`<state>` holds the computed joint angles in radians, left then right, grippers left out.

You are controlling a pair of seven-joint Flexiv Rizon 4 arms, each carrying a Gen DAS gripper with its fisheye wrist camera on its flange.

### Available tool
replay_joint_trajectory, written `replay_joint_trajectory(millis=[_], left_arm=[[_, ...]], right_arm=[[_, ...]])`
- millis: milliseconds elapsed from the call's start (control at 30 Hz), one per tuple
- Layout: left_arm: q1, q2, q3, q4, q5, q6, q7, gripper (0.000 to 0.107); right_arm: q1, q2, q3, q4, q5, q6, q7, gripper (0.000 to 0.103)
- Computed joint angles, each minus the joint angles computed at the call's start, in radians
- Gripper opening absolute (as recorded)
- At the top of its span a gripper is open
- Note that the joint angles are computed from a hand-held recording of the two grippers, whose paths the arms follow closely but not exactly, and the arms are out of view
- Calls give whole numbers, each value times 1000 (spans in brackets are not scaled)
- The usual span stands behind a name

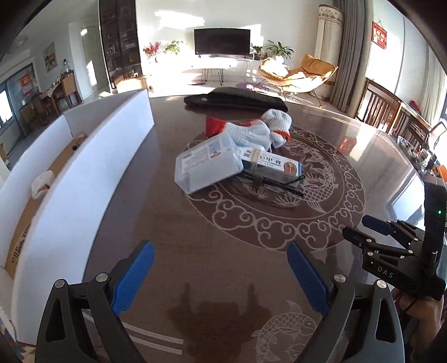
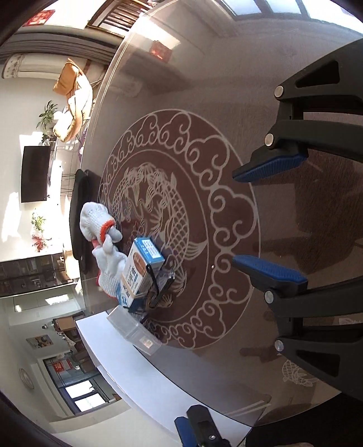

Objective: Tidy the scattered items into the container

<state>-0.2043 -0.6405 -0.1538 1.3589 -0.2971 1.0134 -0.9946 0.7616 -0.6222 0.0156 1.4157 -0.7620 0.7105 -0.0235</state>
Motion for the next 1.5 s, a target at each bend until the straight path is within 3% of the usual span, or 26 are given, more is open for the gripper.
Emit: replay_joint_trajectory(millis=[233, 367, 533, 1500], left_arm=[[0, -49, -25, 32, -14, -2, 26, 97], [2, -40, -32, 78, -18, 61, 56, 98], [-36, -42, 4, 73, 21, 76, 17, 103], [-30, -46, 0, 61, 43, 71, -9, 103]], right_arm=[[22, -13, 3, -22, -12, -98, -28, 56], [11, -9, 8, -7, -11, -63, -25, 65], [16, -21, 6, -27, -4, -72, -39, 67], [20, -21, 2, -26, -1, -72, -40, 68]])
